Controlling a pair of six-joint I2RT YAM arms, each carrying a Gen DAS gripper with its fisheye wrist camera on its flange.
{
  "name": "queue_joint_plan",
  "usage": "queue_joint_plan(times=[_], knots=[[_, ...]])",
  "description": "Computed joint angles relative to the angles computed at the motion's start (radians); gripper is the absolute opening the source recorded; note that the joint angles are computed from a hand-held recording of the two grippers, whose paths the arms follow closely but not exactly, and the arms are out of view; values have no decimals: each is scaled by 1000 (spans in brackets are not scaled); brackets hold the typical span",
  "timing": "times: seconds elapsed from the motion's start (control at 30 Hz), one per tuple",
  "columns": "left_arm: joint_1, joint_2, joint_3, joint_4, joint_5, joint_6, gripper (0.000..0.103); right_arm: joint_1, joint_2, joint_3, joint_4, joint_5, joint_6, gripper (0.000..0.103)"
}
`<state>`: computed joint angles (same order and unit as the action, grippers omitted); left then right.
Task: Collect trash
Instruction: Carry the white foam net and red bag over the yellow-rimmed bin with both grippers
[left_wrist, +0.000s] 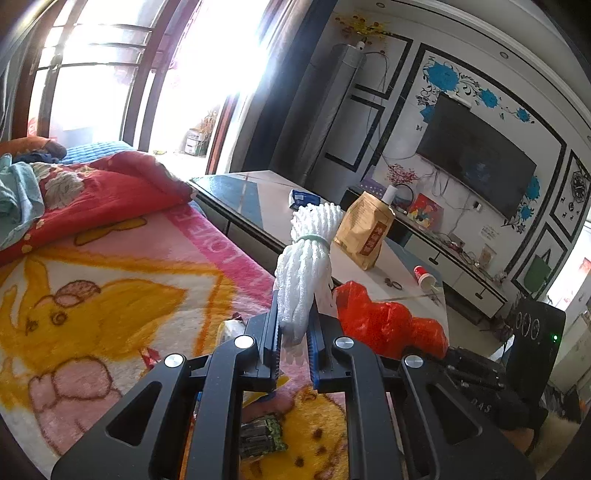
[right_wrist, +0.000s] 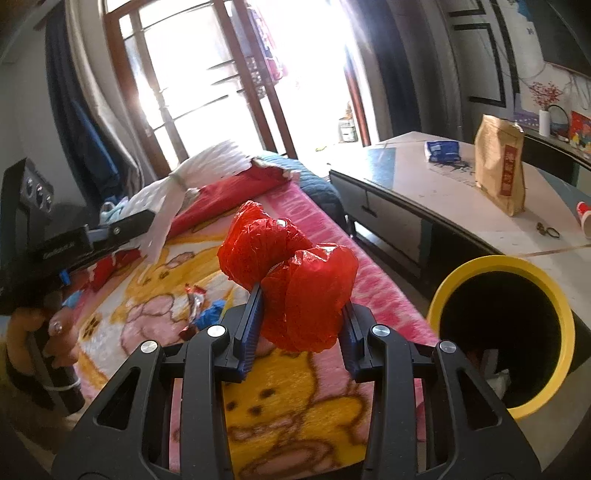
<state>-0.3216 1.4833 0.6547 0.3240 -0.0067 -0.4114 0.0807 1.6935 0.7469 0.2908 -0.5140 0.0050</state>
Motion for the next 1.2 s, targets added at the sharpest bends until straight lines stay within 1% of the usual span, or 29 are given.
queue_joint_plan(times=[0.27,0.67,1.2], knots=[[-42,34,48,-14,-7,14,12,-57,1,7,13,15,24,30],[-96,112,121,-16,-10,38,12,-158,8,23,25,7,49,30],[-157,233,216,-18,0,51,12,-255,57,65,42,66,62,30]])
